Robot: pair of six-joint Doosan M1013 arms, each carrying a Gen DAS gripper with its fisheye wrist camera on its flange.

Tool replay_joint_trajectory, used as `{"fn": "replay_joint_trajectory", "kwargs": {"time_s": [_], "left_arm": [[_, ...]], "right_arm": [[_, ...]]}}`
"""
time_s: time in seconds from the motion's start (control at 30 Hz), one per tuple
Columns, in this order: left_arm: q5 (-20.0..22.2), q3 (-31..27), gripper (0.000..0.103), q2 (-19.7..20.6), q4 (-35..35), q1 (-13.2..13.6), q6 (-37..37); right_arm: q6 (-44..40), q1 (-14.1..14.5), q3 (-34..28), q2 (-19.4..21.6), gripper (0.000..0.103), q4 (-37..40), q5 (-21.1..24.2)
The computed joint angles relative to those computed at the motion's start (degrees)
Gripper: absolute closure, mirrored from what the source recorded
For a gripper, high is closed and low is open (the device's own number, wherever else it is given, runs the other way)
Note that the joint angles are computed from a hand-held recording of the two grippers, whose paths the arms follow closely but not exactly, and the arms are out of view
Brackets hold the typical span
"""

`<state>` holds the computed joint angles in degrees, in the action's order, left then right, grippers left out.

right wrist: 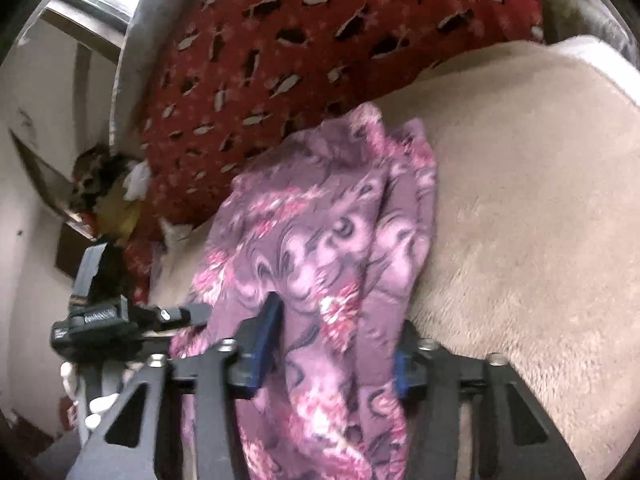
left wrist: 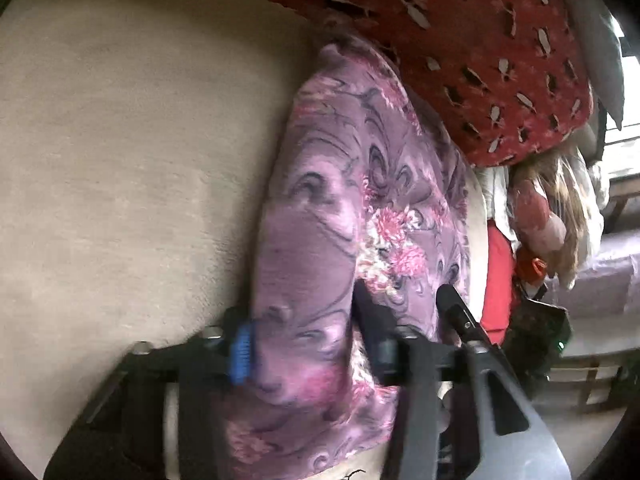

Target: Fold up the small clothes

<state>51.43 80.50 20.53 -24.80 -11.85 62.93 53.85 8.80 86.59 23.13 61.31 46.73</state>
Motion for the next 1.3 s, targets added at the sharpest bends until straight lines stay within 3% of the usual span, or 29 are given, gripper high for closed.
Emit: {"fn": "replay_joint_trajectory", "kwargs": {"time_s": [0.07, 0.33, 0.57, 0.8, 1.03, 1.13, 1.2, 1.3], "left_arm": [[-0.41, -0.16, 0.078, -0.62, 4.61, -1.12, -1.77], [-4.8, 2.91, 0.08, -6.16, 14.95, -4.13, -4.77], [-5.36, 8.06, 0.08, -13.1, 23.88, -5.4, -9.4], [-6.15, 13.88, 0.08, -18.77, 25.81, -4.72, -12.34], [-6.75, 20.15, 0.078, -21.51, 23.12, -2.61, -12.5], [-3.83, 22.31, 0.074, -19.91, 18.17, -0.4, -11.83], [-6.03, 24.78, 0.068, -20.38, 12.3, 1.78, -8.59], [-9.38, 27.12, 0.07, -22.62, 2.75, 4.71, -3.44]], "right_arm": [[-1.54, 1.29, -0.39, -0.91, 0.078, -3.3, -1.8], [-1.5, 4.45, 1.0, -6.28, 0.08, -11.69, -8.4], [-3.82, 6.31, 4.2, -10.82, 0.08, -6.95, -8.07], [-7.02, 8.74, 8.09, -13.36, 0.08, -0.09, -6.32], [-7.09, 11.3, 11.86, -13.76, 0.079, 3.65, -6.16], [2.16, 12.55, 12.32, -12.02, 0.077, -4.14, -6.16], [9.29, 13.03, 12.28, -10.55, 0.069, -9.53, -4.82], [9.04, 12.06, 13.33, -11.48, 0.068, -6.36, -5.37]]}}
